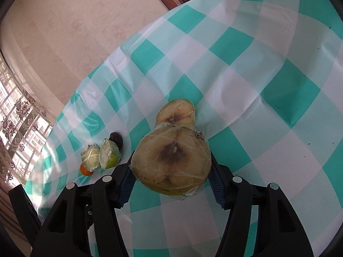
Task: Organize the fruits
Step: 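Grasp the plastic-wrapped cabbage half with the left gripper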
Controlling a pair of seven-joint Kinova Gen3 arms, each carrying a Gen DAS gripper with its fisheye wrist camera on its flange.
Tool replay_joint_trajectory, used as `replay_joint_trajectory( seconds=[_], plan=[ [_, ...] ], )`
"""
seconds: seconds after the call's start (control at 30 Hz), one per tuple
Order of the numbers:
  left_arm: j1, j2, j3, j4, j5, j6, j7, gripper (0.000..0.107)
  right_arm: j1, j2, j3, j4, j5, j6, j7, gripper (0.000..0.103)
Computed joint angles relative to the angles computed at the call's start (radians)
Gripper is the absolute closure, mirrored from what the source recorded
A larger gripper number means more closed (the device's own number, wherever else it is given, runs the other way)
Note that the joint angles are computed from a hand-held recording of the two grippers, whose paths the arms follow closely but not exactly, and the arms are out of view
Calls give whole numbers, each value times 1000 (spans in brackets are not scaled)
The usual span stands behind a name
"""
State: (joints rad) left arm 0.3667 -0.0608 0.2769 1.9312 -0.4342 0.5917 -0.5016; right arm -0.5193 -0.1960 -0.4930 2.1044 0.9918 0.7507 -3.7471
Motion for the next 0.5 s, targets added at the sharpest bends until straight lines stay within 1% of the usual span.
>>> replay_joint_trajectory(
  seconds=[0.07, 0.17, 0.3, 0.47, 0.5],
  plan=[
    [0, 64, 2, -64, -43, 29, 38, 7, -11, 15, -13, -17, 9, 31, 25, 43],
    [34, 144, -37, -150, -79, 68, 72, 7, -40, 39, -25, -37, 39, 78, 40, 43],
    [68, 208, -92, -232, -81, 95, 55, 7, -70, 31, -1, -23, 57, 68, 23, 43],
    [102, 247, -145, -291, -63, 115, 19, 8, -83, 35, 11, -24, 62, 56, 31, 43],
    [109, 251, -154, -296, -68, 118, 17, 17, -85, 34, 12, -23, 65, 53, 30, 43]
  ],
)
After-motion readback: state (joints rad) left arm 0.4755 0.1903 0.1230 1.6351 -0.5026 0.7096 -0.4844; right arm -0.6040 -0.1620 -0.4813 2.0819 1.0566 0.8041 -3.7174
